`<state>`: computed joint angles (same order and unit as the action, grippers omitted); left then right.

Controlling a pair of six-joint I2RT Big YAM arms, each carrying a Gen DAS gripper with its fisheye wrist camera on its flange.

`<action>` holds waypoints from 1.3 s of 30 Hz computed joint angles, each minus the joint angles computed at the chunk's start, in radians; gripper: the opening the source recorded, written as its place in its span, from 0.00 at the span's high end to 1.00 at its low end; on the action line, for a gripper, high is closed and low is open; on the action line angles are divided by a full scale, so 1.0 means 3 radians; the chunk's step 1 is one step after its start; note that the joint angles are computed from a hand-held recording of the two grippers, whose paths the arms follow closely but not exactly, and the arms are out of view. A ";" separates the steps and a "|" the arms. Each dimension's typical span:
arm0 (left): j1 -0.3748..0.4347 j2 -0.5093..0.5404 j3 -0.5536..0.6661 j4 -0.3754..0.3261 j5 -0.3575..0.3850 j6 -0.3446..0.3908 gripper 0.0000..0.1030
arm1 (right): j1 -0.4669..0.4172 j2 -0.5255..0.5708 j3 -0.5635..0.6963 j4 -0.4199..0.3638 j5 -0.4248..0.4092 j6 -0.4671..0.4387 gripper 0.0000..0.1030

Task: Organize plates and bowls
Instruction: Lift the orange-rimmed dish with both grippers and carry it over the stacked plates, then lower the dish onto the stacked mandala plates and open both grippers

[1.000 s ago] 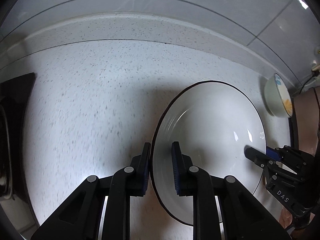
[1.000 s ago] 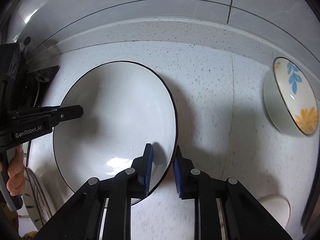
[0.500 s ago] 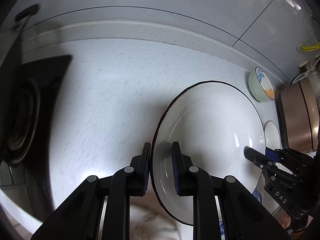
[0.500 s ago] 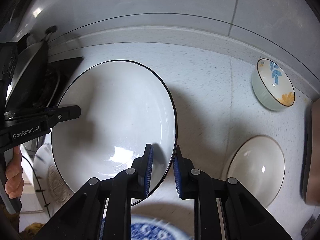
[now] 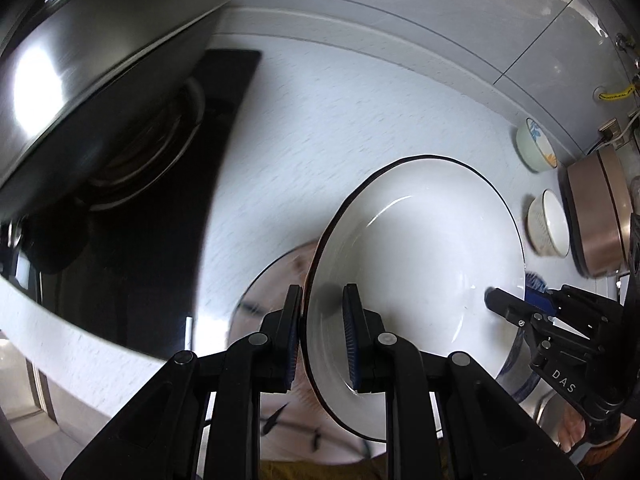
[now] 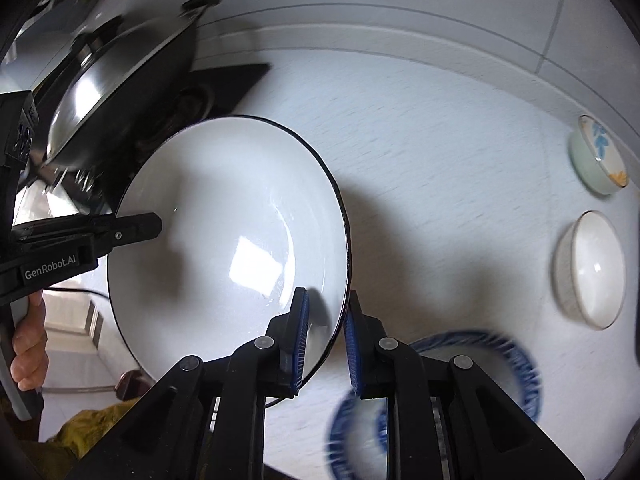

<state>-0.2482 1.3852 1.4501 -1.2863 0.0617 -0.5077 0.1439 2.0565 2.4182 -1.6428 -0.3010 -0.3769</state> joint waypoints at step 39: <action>0.0049 -0.0287 -0.0627 0.0269 0.0011 0.0308 0.87 | 0.0234 -0.0805 -0.1619 0.1008 0.0274 0.0512 0.93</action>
<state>-0.2334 1.2990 1.2620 -1.2056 0.0651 -0.4153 0.2140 1.8150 1.9324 -1.3403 -0.2186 -0.2232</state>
